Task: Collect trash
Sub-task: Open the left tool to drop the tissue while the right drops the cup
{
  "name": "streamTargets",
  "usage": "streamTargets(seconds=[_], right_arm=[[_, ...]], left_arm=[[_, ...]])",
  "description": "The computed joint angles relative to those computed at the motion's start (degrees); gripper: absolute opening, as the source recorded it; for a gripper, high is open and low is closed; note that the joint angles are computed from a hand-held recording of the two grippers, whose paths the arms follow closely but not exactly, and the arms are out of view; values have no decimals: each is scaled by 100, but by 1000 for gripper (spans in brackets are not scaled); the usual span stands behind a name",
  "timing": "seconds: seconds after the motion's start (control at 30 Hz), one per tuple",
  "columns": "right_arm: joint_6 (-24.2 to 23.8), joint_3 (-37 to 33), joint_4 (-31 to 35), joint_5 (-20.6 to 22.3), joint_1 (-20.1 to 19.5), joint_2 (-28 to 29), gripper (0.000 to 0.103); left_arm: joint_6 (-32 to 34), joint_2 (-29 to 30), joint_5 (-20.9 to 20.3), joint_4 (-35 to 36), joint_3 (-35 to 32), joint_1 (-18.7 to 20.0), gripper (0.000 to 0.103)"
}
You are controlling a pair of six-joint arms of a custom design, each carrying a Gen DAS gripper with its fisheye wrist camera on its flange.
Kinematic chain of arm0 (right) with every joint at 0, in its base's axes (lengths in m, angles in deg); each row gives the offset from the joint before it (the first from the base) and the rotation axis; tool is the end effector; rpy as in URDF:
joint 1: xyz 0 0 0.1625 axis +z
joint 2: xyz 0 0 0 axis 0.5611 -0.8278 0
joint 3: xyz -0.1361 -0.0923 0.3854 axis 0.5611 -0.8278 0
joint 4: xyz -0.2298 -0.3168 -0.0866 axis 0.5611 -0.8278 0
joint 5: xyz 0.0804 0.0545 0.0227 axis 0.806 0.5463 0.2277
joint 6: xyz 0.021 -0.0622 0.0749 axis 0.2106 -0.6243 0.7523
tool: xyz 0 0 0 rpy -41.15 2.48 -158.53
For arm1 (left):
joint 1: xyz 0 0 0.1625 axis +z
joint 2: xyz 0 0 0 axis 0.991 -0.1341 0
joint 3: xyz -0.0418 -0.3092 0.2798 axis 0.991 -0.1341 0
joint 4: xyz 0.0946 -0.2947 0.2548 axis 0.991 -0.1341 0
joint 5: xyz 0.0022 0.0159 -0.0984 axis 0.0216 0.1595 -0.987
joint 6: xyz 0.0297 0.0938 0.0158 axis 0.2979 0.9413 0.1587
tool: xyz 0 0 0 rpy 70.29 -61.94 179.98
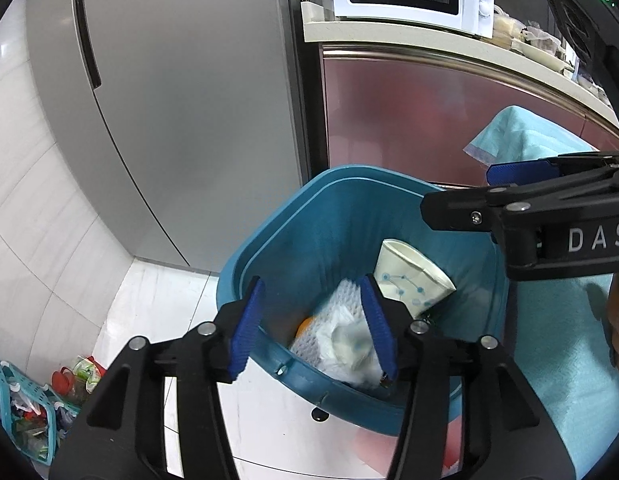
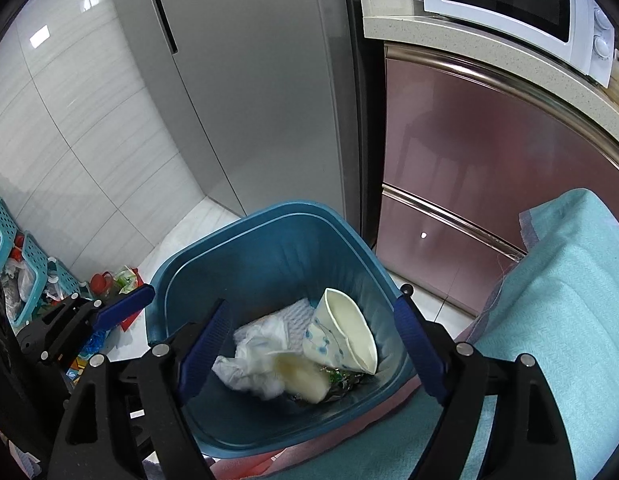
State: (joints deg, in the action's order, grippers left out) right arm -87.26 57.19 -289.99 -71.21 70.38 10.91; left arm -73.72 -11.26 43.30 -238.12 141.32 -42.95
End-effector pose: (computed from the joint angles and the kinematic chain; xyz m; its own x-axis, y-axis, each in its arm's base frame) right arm 0.1834 -0.3858 0.1098 -0.8088 -0.1700 0.5629 -0.4237 0.8324 -0.3574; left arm -0.1544 -0.4020 0.0761 -0.6236 0.2495 -0.7408 0.6492 0.6932 -0.3130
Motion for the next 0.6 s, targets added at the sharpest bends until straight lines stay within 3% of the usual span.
streamTargets(seconds=[0.3,0.4,0.6], right_arm=[[44,203,-257,-1,132,-244,86],[65,336,-375,-30,204,-397,88],[93,713,-656,-95,366,-765,93]], left_arm=[[-160,-247,281,-60,214,-325,92],[-352,-428,395,115,300,-494,97],[-975,-934,528,828,517,-888,97]])
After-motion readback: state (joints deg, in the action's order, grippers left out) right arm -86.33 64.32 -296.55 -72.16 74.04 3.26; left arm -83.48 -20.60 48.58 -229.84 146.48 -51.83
